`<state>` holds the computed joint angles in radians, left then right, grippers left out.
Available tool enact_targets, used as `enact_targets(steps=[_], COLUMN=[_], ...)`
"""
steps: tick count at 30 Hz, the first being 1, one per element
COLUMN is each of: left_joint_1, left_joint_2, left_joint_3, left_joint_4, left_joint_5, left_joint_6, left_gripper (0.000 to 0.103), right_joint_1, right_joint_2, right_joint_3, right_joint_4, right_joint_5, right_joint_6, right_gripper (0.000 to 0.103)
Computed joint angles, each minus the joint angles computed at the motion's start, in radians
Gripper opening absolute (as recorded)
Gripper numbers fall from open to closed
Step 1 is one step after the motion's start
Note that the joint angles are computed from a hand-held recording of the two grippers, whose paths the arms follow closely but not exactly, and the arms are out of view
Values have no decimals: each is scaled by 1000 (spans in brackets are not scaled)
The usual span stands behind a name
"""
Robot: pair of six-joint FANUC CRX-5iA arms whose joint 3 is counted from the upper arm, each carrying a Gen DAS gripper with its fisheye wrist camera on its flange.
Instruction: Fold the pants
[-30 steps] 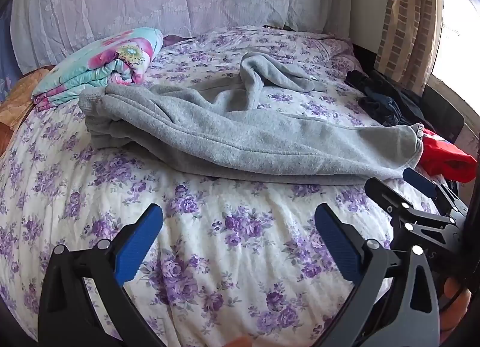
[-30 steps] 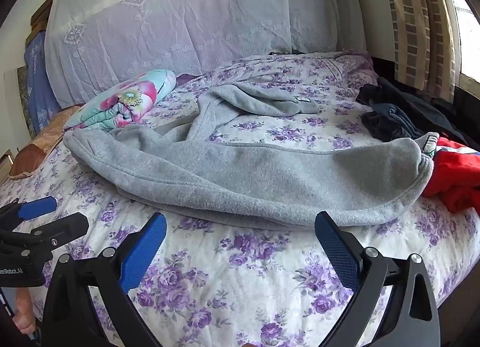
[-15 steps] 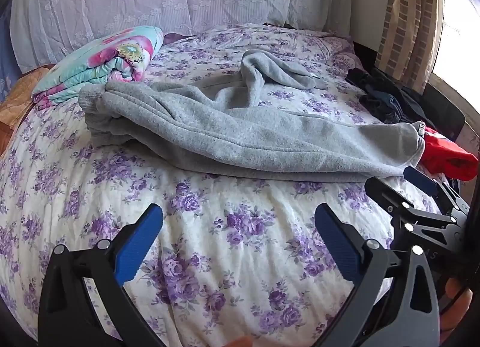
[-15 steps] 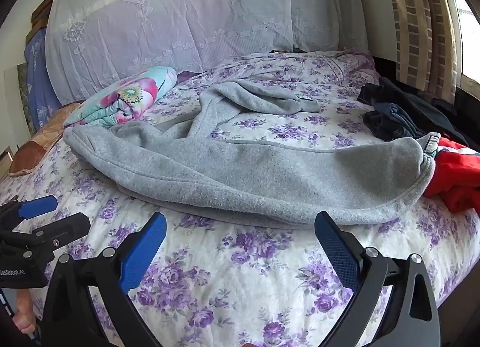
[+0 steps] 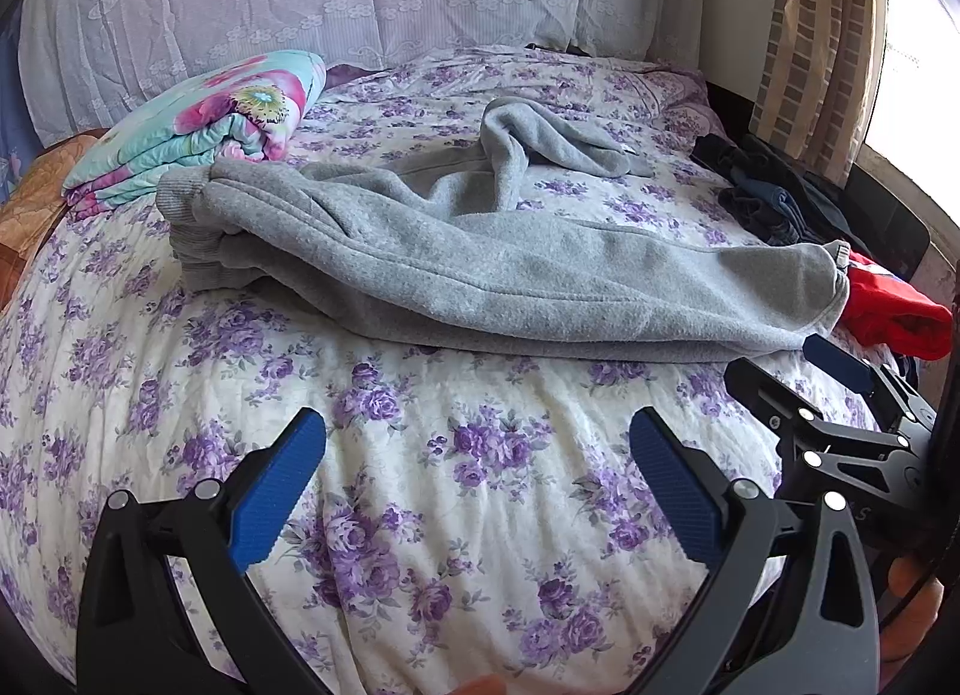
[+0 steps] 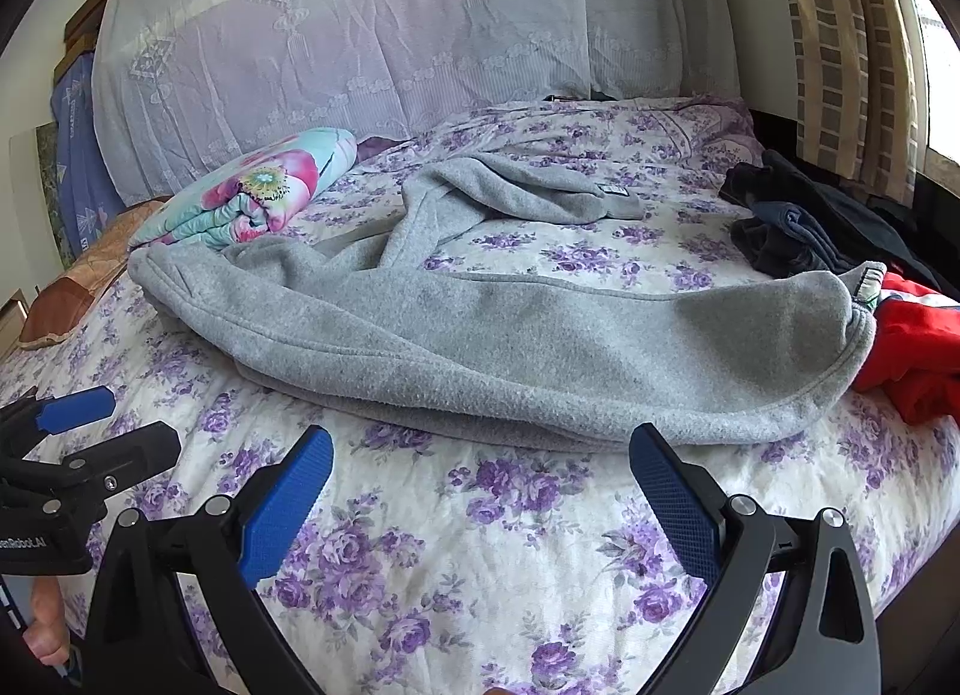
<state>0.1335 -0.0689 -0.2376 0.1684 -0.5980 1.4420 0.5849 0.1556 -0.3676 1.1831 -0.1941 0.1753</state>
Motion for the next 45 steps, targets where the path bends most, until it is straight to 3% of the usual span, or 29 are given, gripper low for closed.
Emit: enact_targets(steps=[19, 45], left_joint_1=[6, 1], left_joint_2=[-9, -7], left_joint_3=[-27, -29], left_joint_4=[15, 3], left_joint_5=[13, 13], left_joint_6=[-21, -14], left_gripper=[99, 99], right_joint_1=[15, 16], right_joint_2=[7, 10], right_joint_3=[11, 9], right_joint_4=[-65, -59], right_joint_5=[-14, -13], right_joint_6=[60, 55], right_gripper=[100, 100])
